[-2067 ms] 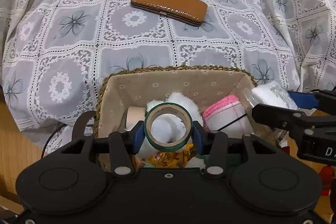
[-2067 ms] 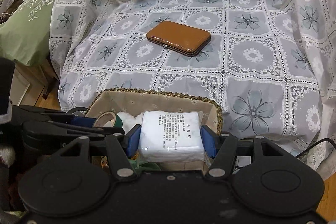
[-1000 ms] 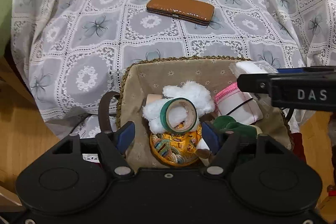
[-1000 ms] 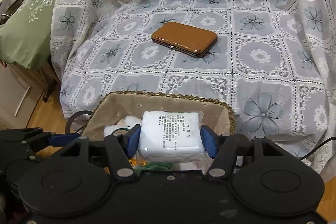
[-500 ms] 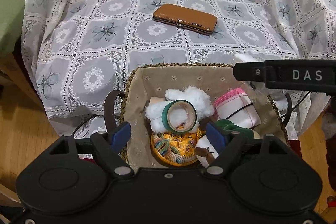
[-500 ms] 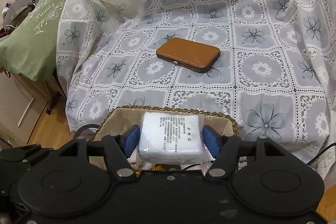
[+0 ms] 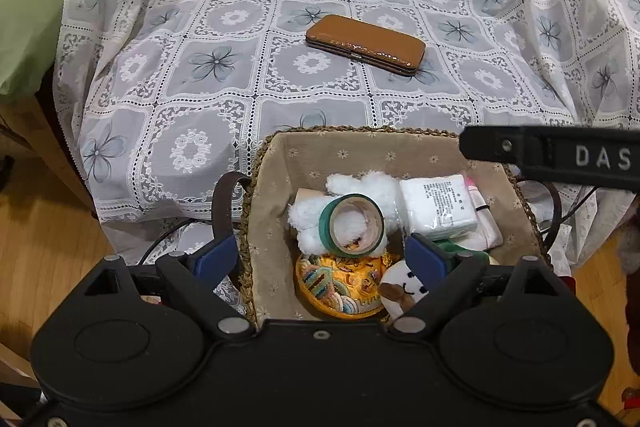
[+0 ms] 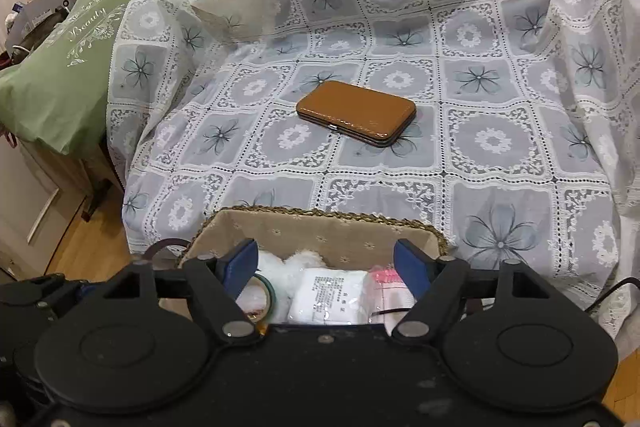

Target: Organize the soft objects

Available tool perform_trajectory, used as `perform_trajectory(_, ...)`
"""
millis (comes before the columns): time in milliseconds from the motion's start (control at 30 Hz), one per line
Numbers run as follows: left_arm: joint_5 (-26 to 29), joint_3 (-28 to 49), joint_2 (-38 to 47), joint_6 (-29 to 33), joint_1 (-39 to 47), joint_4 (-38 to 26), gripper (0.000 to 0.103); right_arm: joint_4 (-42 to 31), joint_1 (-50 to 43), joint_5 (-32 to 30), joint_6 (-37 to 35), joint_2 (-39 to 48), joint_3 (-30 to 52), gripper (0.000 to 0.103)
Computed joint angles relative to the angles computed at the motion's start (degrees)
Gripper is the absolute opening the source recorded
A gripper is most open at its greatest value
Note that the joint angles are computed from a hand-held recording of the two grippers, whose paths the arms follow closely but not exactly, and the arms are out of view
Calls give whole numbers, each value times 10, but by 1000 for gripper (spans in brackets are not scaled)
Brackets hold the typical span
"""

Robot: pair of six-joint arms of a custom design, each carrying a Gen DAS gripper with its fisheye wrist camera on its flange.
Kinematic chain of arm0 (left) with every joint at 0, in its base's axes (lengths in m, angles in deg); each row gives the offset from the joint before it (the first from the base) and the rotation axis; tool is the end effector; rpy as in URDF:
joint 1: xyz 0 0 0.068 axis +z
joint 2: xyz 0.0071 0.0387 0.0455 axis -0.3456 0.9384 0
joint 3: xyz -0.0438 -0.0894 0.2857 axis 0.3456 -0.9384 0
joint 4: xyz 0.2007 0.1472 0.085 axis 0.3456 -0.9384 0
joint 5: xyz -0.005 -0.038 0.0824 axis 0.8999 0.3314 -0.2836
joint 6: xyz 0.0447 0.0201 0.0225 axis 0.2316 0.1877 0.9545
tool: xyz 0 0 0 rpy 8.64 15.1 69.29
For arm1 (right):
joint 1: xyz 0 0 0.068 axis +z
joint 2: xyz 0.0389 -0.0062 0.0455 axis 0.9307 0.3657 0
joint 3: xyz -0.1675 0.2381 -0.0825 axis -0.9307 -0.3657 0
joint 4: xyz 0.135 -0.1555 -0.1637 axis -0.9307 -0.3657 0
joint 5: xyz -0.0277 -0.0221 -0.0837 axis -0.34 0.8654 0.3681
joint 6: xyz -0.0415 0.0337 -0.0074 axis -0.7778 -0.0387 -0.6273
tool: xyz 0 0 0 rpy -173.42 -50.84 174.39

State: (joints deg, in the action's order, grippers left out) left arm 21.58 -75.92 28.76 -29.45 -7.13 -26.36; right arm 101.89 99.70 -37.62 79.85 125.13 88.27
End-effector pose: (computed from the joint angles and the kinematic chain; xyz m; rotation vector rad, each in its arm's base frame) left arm 0.1718 0.0298 0.0544 0.2044 2.5140 -0.1481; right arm 0.2149 0.1227 0.0657 -0.0787 2.3809 0.2502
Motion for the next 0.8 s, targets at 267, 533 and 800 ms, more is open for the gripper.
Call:
perform_trajectory(267,-19,-14,1,-23,-11,37,96,-2,7,36,11,-24,-30,83)
perform_trajectory(533,-23,-40,-20,-41,-14,80,99,6,13,51,42,-48,-67,99)
perform_trajectory(800,-27,-47,-85,-54,-14,38,99,-19,45,98,74,-72,-91,103)
